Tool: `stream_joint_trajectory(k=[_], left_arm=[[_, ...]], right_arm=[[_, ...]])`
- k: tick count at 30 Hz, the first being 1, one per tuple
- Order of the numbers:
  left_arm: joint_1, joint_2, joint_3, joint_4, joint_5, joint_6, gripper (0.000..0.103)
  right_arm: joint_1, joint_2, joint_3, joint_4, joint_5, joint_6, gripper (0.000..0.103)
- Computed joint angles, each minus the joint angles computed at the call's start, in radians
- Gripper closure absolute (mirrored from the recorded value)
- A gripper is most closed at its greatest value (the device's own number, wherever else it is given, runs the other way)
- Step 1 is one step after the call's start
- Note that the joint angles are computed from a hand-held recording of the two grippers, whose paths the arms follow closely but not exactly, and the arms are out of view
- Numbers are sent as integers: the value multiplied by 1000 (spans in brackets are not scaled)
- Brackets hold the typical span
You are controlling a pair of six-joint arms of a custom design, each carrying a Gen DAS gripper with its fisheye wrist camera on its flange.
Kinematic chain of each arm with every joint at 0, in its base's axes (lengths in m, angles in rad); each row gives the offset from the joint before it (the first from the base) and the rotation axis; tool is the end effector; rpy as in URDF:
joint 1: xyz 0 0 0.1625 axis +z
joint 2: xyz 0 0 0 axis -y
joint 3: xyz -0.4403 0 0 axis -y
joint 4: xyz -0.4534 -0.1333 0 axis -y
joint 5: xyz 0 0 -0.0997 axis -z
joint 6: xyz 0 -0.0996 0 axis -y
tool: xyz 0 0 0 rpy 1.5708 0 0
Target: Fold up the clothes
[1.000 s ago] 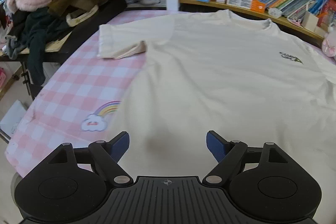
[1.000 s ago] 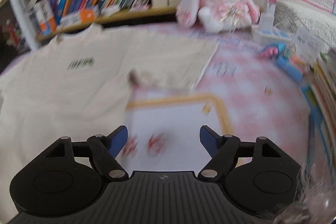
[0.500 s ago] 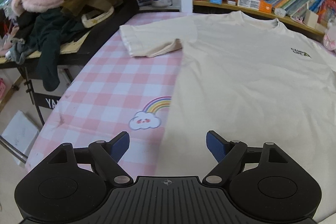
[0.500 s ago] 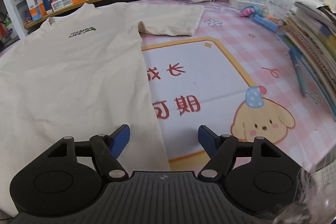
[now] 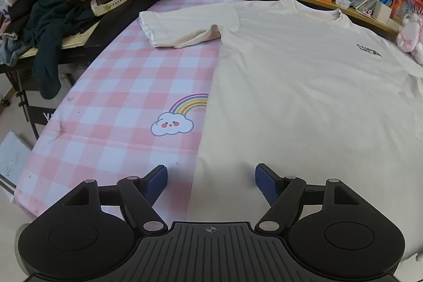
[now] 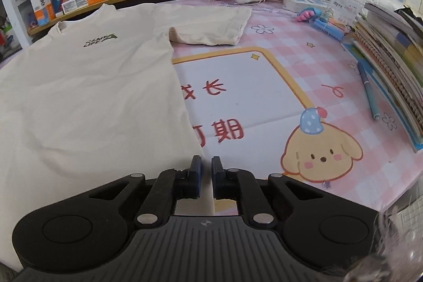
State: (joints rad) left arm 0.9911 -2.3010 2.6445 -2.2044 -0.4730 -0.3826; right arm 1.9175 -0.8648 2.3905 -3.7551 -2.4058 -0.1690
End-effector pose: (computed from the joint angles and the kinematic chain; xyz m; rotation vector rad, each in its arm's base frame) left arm 0.0533 -0.3238 0.3229 0.0202 2.1433 -0.8807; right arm 0.2006 -0.3803 0.0528 0.2422 -2.2467 0.8485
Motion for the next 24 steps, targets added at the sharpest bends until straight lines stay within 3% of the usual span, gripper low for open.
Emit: stream_joint_trajectory(k=[7,9,11,13,16,20,24], left_arm=[[11,8,4,-49,-7,45,25],[12,15,-5,-36,-5,21,25],[-5,2,1,-44,17,-5,24],[-30,-19,21,-104,40,5,13],[-65,-43,32,-120,62,-25,10],[-95,-46,24,-40,54,-124,10],[-134,-8,38,-25,78,-215,10]], right_arm=[[8,19,2,-37,-15,2,90],[15,22,1,-32,-35,14,66],[20,21,4,-21,-55,35,54],[32,25,13,-45,-64,54,53],[60,38,24,-106,-77,75,25],[94,48,24,-164,-68,74,14],[115,83,-20,-227,-80,-19,1]])
